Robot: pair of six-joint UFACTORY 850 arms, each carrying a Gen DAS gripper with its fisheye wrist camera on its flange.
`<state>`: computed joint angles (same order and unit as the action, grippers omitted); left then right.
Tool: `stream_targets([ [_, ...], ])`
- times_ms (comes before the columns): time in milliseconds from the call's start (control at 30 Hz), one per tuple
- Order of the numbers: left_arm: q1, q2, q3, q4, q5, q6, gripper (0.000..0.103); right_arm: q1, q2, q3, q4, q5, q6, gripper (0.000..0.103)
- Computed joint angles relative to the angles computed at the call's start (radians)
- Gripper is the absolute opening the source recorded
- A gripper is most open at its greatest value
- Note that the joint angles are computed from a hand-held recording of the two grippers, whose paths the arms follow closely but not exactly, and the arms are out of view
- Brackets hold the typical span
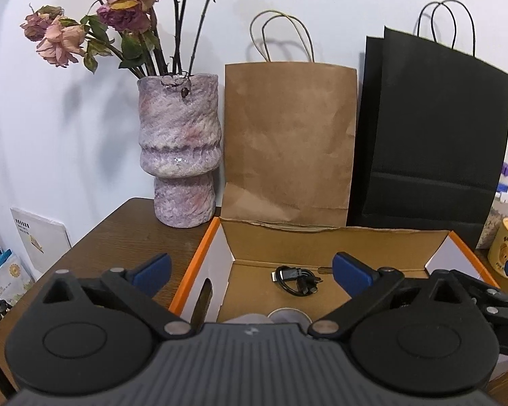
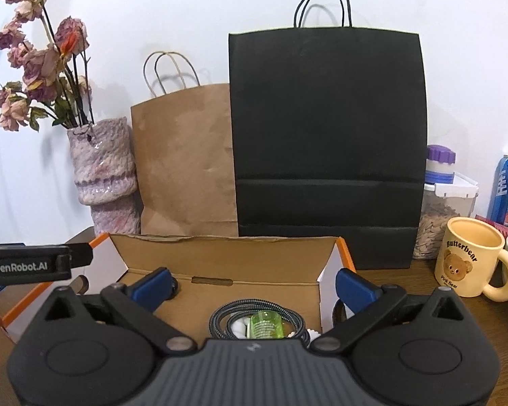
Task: Organize rigid objects
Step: 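Open both grippers to drop the cables into the box, then move both grippers back from the box toward the cap and plug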
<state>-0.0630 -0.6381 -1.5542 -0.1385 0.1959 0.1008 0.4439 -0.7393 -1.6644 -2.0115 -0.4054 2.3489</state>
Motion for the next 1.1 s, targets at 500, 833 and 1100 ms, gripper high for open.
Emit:
stream_targets([
  [500,0.032,0.118,0.158,0.193,0.075,-0.189,0.103,0.025,0.143,0.186,-0.114,-0.073,0.086,0.103],
  [833,0.057,0.190,0.273,0.228,0.111,-0.189,0.103,0.058,0.230,0.310,-0.120,-0.106,0.078,0.103],
  [1100,0.091,0.255,0.356,0.300,0.130,-0.243,0.103,0.086,0.293,0.398,-0.121,-0.119,0.080,0.103],
])
